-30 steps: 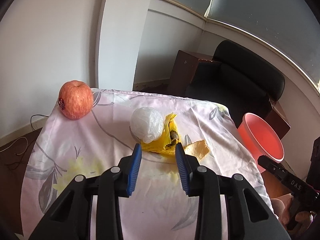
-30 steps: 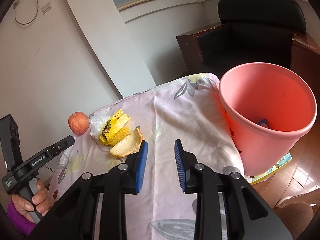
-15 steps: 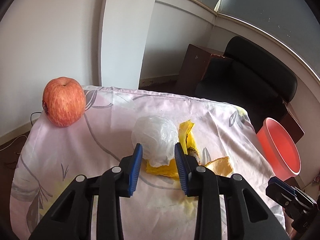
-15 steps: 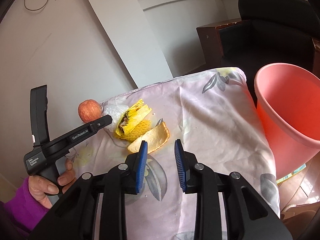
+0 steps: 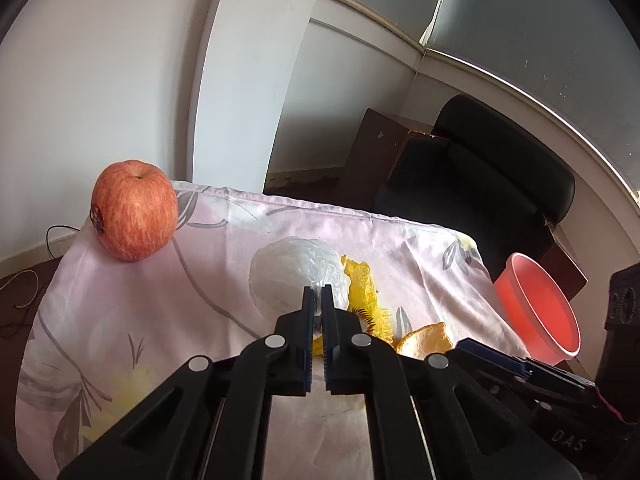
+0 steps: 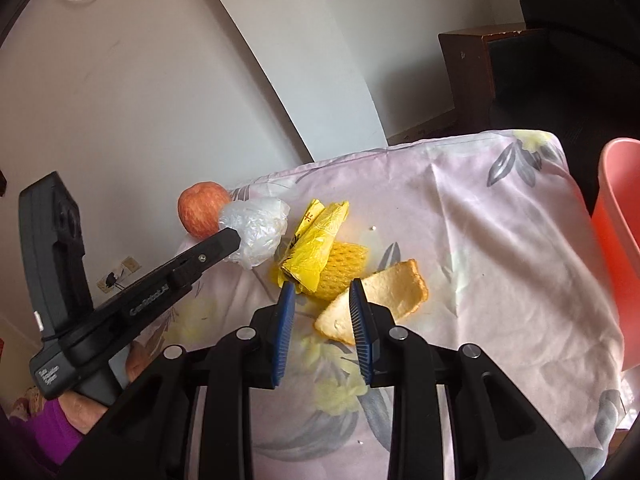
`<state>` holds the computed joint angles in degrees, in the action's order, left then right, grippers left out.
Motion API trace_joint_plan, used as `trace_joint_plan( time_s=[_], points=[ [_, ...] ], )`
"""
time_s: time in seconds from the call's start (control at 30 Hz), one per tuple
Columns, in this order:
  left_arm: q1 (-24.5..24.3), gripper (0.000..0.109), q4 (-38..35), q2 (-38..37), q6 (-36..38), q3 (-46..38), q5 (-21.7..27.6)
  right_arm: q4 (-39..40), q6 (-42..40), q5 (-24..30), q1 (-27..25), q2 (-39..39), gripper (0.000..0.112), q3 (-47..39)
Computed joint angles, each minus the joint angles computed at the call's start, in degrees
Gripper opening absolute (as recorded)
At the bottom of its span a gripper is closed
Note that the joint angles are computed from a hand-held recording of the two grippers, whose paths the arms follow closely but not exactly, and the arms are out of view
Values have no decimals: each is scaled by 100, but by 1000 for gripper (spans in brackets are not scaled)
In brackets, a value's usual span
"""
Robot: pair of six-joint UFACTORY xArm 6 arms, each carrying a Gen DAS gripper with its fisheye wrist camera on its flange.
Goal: Collect trash
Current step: 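Move the left gripper onto the white plastic bag while the right approaches the yellow bag, then grasp the yellow bag with the right gripper while the left gripper closes on the white bag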
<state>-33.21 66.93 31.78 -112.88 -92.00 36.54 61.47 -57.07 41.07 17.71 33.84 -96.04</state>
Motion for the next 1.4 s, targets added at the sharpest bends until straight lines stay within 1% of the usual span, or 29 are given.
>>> trace_joint_plan(
  time_s=[0.17, 0.3, 0.37, 0.43, 0.5, 0.6, 0.67, 0.7, 0.73, 0.77, 0.8, 0.83, 0.87, 0.97, 1.13, 1.4],
  points=[
    [-95, 3, 343, -362, -386, 386, 174, -434, 415, -96, 234, 357, 29, -527],
    [-114, 3, 483, -596, -632, 670, 153, -834, 884, -188, 403, 651, 29, -882],
    [-112, 3, 473, -636, -676, 732, 133, -1108, 1155, -114, 449, 825, 40, -1091],
    [-103, 3, 445, -654, -689, 783, 89, -1239, 1306, -16, 467, 910, 40, -1174],
    [-103, 3, 422, -671, -696, 836, 65, -1271, 1367, -30, 484, 974, 40, -1216],
    [-100, 3, 412, -695, -735, 908, 28, -1164, 1291, -192, 499, 918, 40, -1064],
    [-107, 3, 402, -712, -751, 942, 25, -1080, 1226, -168, 477, 902, 40, -1040],
    [-113, 3, 396, -721, -749, 954, 29, -1033, 1166, -195, 471, 871, 38, -992],
    [-121, 3, 390, -727, -745, 961, 36, -971, 1071, -229, 457, 813, 28, -906],
    [-131, 3, 383, -734, -745, 968, 48, -963, 1031, -253, 456, 778, 21, -857],
    [-144, 3, 378, -743, -745, 973, 59, -928, 986, -224, 422, 746, 19, -822],
    [-158, 3, 373, -752, -739, 977, 71, -892, 951, -186, 398, 723, 13, -797],
    [-176, 3, 366, -761, -726, 980, 94, -893, 940, -185, 390, 707, 11, -778],
    [-220, 3, 298, -761, -643, 946, 163, -747, 756, -217, 351, 543, 7, -566],
    [-326, 3, 153, -796, -487, 916, 335, -319, 254, -297, 219, 81, 7, 26],
    [-504, 3, -264, -700, -36, 677, 679, 165, -308, -258, -3, -485, 7, 684]
  ],
)
